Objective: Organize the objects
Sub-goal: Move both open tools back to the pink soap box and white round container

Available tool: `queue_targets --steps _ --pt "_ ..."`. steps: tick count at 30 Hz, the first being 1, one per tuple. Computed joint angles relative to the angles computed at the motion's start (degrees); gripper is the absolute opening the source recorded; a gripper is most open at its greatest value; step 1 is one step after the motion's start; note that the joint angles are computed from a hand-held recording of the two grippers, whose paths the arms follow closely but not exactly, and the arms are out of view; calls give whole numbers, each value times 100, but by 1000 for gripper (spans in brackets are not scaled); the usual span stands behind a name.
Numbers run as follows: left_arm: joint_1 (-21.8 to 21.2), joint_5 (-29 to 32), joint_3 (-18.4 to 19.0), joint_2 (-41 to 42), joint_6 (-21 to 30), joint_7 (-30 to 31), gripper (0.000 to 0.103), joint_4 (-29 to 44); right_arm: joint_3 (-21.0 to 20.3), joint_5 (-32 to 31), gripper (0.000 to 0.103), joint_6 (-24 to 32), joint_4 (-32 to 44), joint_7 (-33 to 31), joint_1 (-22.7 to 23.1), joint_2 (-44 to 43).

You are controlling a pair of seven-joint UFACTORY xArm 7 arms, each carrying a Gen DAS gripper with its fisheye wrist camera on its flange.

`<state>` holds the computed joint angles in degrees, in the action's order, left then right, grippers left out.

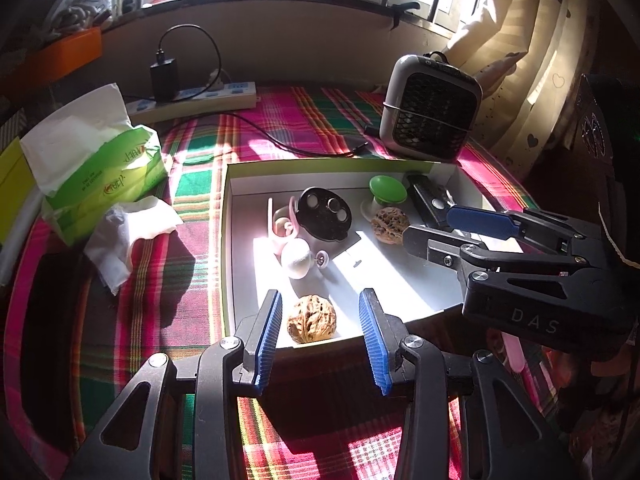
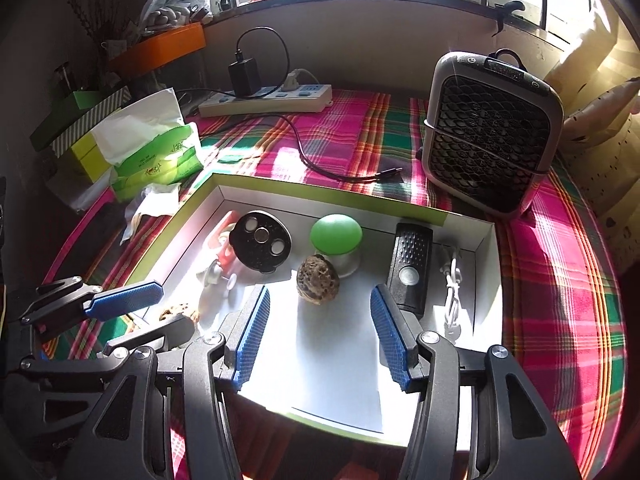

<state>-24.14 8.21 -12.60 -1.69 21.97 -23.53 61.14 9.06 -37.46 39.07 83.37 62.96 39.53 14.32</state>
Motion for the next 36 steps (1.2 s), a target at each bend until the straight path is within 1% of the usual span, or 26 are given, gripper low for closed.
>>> queue_targets --steps 2,7,10,14,17,19,21,23,27,30,34,36 --pt "3 76 -8 -72 -40 -80 37 -70 -7 -69 53 -2 -84 138 32 -80" --pt "6 -5 -29 -252 -140 -25 38 -246 44 -290 53 82 -273 520 65 -257" --pt "30 99 -69 -340 -194 -113 38 -330 103 -429 53 119 -430 782 58 -398" --pt "44 148 -107 -470 -265 -159 38 -460 213 -571 53 176 -619 1045 17 -577" --pt "26 11 -105 -572 -336 -60 38 -570 297 -721 53 248 -749 1292 -4 -702" --pt "57 84 -146 -633 -354 -116 38 -635 356 -801 53 260 -870 1457 -28 -808" --pt "92 172 -186 -719 -399 -207 38 -728 432 -866 53 417 -940 1591 -33 -888" --pt "36 35 -154 -777 -447 -53 38 -801 506 -965 53 582 -1004 1725 -31 -959" --pt "-71 -305 -109 -828 -469 255 38 -890 632 -987 53 587 -1269 2006 -82 -1160" --pt "-196 -668 -45 -835 -504 558 38 -945 747 -1048 53 699 -1417 2244 -107 -1285" --pt "-302 -971 -39 -792 -481 883 38 -955 874 -1025 53 920 -1508 2319 -124 -1348" --pt "-347 -1097 -41 -757 -463 1012 38 -950 904 -985 53 931 -1571 2357 -129 -1373"
